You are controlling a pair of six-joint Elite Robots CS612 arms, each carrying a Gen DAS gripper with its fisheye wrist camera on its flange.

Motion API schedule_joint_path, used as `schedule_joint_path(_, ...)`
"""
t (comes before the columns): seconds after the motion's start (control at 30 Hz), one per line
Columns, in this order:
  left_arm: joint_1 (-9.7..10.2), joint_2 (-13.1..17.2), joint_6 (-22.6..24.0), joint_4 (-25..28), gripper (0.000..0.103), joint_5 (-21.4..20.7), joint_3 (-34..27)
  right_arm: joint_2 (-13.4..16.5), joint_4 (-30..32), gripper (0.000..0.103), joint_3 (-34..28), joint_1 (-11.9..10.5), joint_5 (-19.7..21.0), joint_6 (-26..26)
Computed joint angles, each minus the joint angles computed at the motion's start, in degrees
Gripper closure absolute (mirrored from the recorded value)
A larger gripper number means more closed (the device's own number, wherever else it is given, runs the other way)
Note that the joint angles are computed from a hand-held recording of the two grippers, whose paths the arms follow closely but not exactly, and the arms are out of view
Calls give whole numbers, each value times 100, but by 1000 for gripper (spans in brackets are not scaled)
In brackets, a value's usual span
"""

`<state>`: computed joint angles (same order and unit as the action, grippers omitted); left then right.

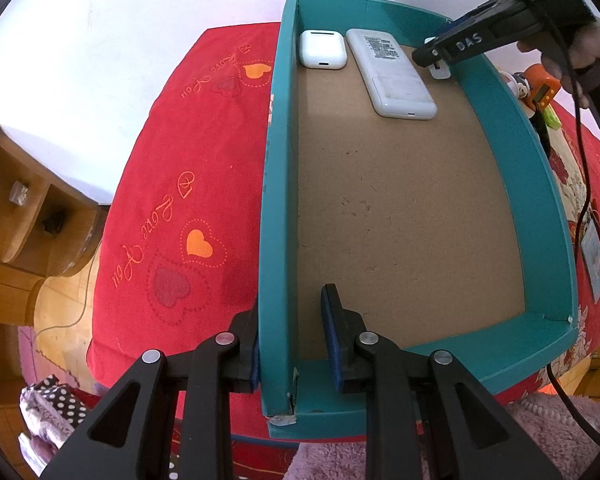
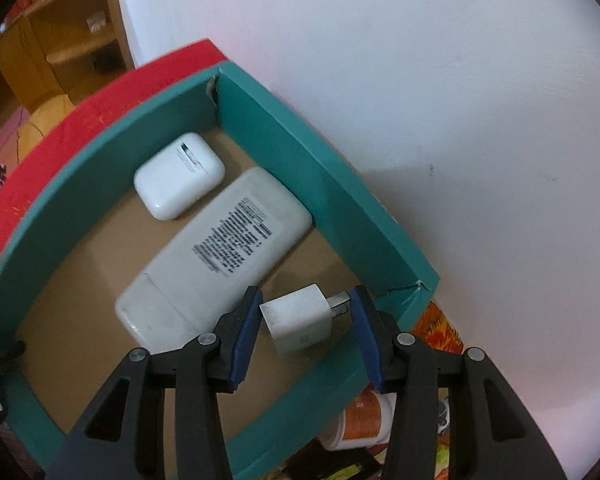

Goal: Organize objects
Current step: 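Lower the charger plug into the teal tray and open the right tool, then withdraw the right tool and move it over the blue ID card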

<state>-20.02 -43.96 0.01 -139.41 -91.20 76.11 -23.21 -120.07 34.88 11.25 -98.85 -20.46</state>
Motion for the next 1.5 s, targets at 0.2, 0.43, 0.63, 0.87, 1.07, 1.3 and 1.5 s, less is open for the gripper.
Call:
schedule_joint_path(0.2,-1,0,2,4,79,3,-1,59,12,58,-44,-3,-85,-53)
schedule_joint_path(0.43,-2,1,-2,-1,79,0,-1,-25,-252,52,141,-45,28,89)
schedule_joint_path(0.63,2,-4,10,-10,79,-4,10,-234,-549,47,500,-89,148,369)
schedule_joint_path(0.87,6,-5,14,-21,79,-4,18,-689,-1092,47,1225,-173,438,640)
schedule_joint_path(1.07,9,-4,16,-32,79,-6,22,-1108,-1586,47,1814,-245,848,1043)
schedule_joint_path(1.3,39,-5,50,-46,79,-33,34,-1733,-2122,47,2802,-391,1151,1647)
schedule_joint_path(1.5,40,1,43,-43,79,-31,27,-2025,-2276,47,3350,-445,930,1898)
